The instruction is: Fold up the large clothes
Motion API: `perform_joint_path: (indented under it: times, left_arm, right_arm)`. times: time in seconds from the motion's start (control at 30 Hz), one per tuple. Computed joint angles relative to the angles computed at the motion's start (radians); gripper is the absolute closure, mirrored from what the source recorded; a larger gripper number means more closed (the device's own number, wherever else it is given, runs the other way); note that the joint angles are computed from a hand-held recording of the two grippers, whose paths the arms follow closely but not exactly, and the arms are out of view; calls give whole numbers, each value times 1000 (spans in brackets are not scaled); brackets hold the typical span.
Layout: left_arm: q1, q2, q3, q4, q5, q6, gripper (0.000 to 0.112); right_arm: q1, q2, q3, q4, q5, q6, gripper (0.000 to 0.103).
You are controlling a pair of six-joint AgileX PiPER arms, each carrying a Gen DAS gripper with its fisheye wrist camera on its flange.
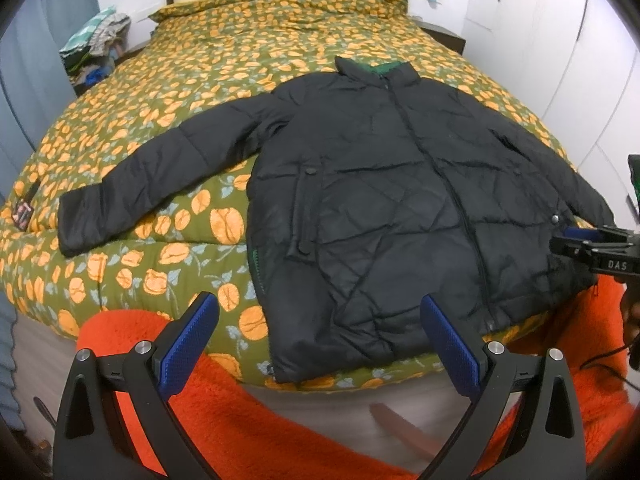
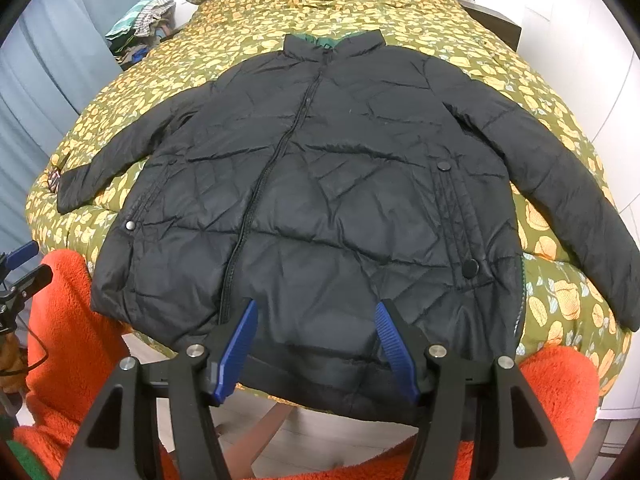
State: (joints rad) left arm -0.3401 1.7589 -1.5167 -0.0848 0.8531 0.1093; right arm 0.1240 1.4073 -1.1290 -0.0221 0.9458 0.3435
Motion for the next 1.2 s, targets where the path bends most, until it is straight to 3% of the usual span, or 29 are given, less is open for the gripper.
perform_joint_path:
  times: [0.43, 0.6, 0.73, 0.87, 1.0, 1.1, 1.2]
  left_arm:
    - [-1, 16, -54, 0, 16, 12, 12]
    - [-12, 66, -133, 10, 47, 2, 12]
    - [-40, 136, -247, 19, 112, -33, 12]
    - [-84, 196, -359, 18, 182, -65, 12]
    - [-139, 231, -430, 46, 229, -84, 12]
    - [-168, 260, -475, 58, 267, -93, 12]
    - [-192, 296, -527, 72, 304, -104, 12]
  right_arm:
    - [-70, -41, -32, -58, 31, -42, 41]
    - [-334, -161, -79, -147, 106, -186, 41]
    - [-734, -219, -92, -107, 62, -384, 40]
    - [-1134, -138, -76, 161, 1, -556, 40]
    - [-1458, 26, -38, 561, 103, -719, 40]
    - [-1596, 127, 70, 812, 103, -838, 40]
    - [-1619, 209, 137, 952, 19, -914, 40]
